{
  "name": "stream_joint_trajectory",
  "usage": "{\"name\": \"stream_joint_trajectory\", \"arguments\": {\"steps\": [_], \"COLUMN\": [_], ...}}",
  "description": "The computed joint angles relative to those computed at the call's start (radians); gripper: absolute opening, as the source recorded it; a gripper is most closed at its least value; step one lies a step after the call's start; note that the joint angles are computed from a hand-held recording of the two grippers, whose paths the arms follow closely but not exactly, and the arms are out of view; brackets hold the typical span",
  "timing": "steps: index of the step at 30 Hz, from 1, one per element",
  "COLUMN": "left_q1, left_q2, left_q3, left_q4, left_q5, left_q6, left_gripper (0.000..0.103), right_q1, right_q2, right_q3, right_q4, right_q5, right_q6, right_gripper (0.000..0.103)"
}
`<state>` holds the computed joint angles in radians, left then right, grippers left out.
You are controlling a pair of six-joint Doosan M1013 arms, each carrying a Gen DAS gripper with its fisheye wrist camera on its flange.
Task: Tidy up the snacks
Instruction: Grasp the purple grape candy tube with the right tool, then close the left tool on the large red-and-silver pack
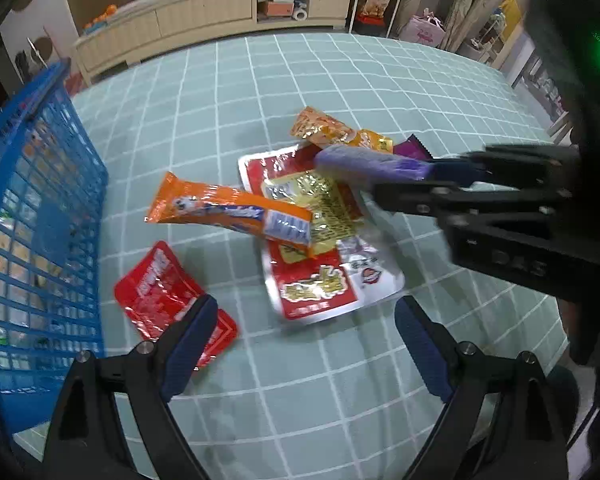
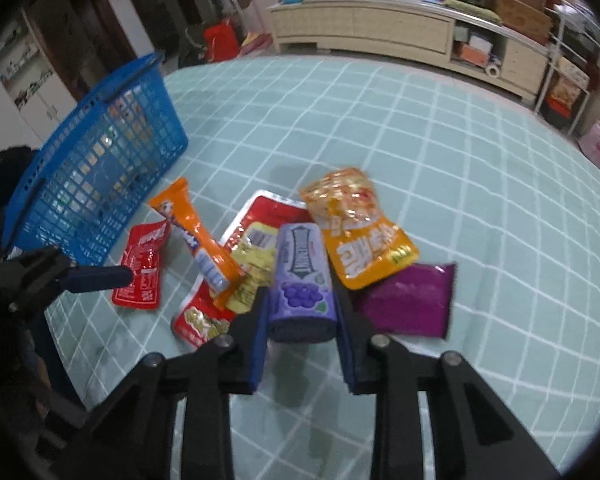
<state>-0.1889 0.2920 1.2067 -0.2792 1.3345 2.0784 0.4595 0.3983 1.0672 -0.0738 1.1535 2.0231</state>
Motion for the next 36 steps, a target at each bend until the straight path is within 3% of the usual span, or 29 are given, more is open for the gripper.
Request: {"name": "stream_joint_trajectory", "arguments": {"steps": [5, 11, 20, 25, 30, 32, 36], "left_q1": [-0.016, -0.048, -0.064, -0.110, -0.092, -0.083, -0.069], "left_q2": [0.029, 0.037, 0.101, 0.116, 0.158, 0.159, 0.166], "left_q3": [-0.025, -0.027, -0.096, -0.096, -0.150, -0.147, -0.166], "left_q4": [0.022, 0.107, 0.076, 0.161, 0.109, 0.099, 0.041], "left_q5": [0.032, 0.001, 0.094, 0.061, 0.115, 0.106, 0.153], "left_q6": [-0.025, 0.008, 0.012, 0.002, -0.071, -0.075, -0.046], "left_gripper": [0.090, 0.090, 0.090, 0.090, 0.089, 0.080, 0.047], "right_q1": [-0.009, -0.011, -0.013, -0.015, -0.017, -0.018, -0.019], "right_q2": [-0.033, -0.085, -0.111, -0.117, -0.127, -0.128, -0.130], "right_q3": [0.051, 0.130, 0.177, 0.187, 0.203, 0.205, 0.209], "right_q4": [0.004, -0.007, 0.009, 0.015, 0.022, 0.024, 0.027], "right_q5": [-0.015, -0.073, -0.108, -0.121, -0.132, -0.135, -0.139], "right_q6": [0.062, 0.161, 0.214, 0.223, 0.224, 0.225, 0.230], "right_gripper": [0.034, 0.034, 0.034, 0.034, 0.034, 0.034, 0.035]}}
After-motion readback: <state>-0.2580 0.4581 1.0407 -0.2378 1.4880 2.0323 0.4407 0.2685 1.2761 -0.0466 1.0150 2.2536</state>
